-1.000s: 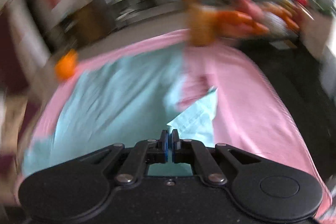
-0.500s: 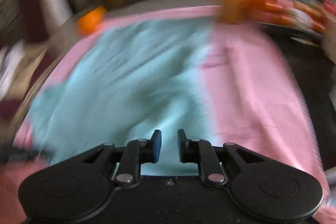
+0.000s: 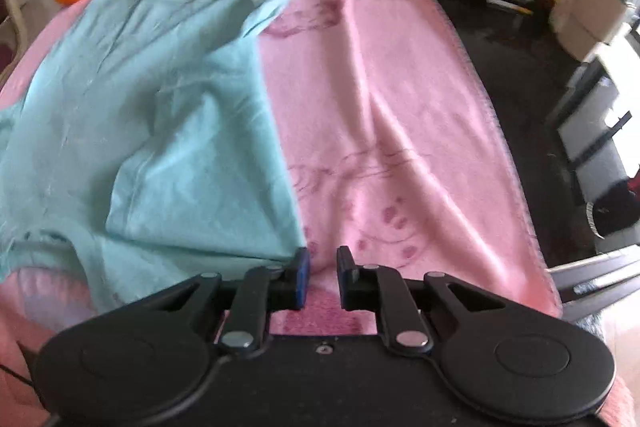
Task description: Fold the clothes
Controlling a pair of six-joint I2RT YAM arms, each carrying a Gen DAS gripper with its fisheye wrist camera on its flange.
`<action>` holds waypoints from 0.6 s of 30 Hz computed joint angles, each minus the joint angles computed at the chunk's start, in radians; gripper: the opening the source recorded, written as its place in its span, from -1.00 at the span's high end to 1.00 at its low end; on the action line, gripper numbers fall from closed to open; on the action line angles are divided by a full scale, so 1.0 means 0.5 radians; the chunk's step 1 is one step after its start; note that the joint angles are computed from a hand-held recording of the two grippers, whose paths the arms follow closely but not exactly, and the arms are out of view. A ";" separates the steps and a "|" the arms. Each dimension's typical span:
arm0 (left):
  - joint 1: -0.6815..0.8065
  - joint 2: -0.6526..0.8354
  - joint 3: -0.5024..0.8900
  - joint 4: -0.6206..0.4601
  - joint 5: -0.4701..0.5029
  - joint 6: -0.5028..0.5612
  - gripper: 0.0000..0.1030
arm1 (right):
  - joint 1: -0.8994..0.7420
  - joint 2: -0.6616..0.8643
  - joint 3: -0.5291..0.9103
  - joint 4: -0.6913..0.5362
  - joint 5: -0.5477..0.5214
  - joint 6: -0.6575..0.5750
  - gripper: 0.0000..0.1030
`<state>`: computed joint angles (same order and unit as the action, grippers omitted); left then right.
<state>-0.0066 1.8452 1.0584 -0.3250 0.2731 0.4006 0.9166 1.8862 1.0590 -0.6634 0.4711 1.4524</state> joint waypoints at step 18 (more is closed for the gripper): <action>-0.211 -0.203 -0.345 0.156 -0.112 0.465 0.75 | 0.241 0.506 0.633 0.236 -0.049 -0.826 0.56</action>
